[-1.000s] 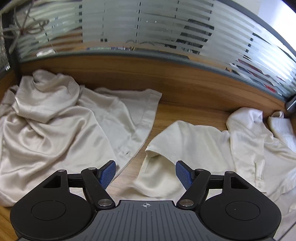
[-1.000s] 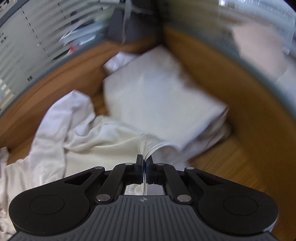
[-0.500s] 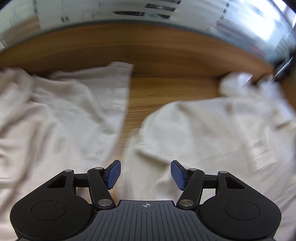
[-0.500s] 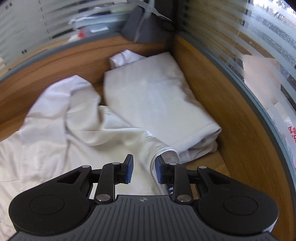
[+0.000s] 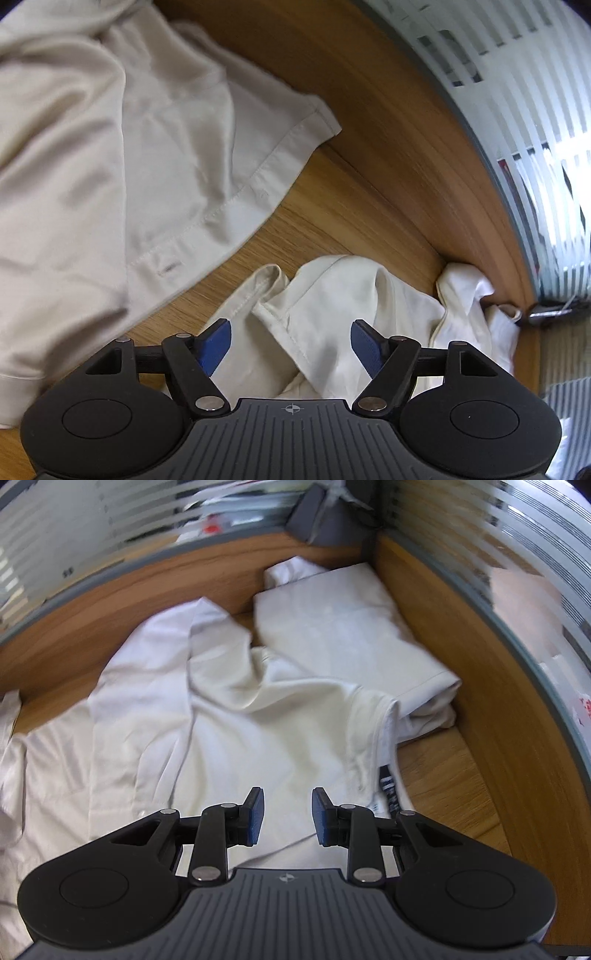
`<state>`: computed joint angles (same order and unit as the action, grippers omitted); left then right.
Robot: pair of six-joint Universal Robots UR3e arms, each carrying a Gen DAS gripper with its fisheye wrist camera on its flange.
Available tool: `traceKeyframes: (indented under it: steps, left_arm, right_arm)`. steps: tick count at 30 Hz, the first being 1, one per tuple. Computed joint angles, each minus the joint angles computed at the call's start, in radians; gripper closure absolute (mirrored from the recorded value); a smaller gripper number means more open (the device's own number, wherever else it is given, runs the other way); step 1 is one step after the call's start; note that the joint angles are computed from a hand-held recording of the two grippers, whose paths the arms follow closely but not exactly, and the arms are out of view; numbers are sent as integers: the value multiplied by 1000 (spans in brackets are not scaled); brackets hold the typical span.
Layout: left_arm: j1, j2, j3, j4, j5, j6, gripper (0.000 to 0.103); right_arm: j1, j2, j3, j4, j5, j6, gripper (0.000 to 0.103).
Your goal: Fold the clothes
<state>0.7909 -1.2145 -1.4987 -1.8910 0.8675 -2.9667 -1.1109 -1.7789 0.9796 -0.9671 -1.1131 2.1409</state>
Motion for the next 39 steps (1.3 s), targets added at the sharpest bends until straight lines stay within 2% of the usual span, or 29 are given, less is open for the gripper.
traceKeyframes:
  steps: [1,2,3,4,5,7,10,16,18,19,20,23,27,33,35,39]
  left_arm:
    - [3,-4,-13,11,-23,-9,35]
    - [0,-14,-22,28,-43,-26,61]
    - [-5,-25,-29,52,-57,-53,82]
    - [-11,-31,-40,91,-69,-85,95]
    - [-18,-25,-57,163,-71,-131,96]
    - [-41,-48,-37,280,-52,-183,97]
    - [-96,-156,93,365,15,-207,97]
    - [-201,-403,430,301,189,-128,96]
    - [-224,-460,513,276,242,-112,81]
    - [-228,-475,535,281,259,-113,64]
    - [-215,-462,521,316,253,-128,54]
    - [-148,-407,494,325,196,-124,50]
    - [-80,-339,502,200,160,-6,50]
    - [36,-135,416,-46,139,290,45]
    - [78,-53,373,-131,150,397,44]
    - [104,103,249,-191,200,544,40]
  right_arm:
    - [10,-3,0,5,-2,-8,71]
    - [20,-6,-1,10,-1,-15,71]
    - [30,-5,-5,16,2,-19,71]
    - [40,-4,-11,22,6,-19,71]
    - [50,-1,-18,26,10,-18,71]
    - [67,7,-35,32,18,-12,71]
    - [75,13,-45,37,26,-10,71]
    - [68,-8,10,18,26,-15,71]
    - [58,-20,28,21,27,-24,71]
    - [51,-25,33,29,29,-32,71]
    - [42,-30,36,38,31,-43,71]
    - [18,-49,44,67,38,-83,71]
    - [-9,-71,62,87,45,-118,71]
    - [-52,-104,106,90,45,-148,71]
    - [-65,-116,120,94,40,-163,71]
    - [-94,-144,140,115,25,-203,71]
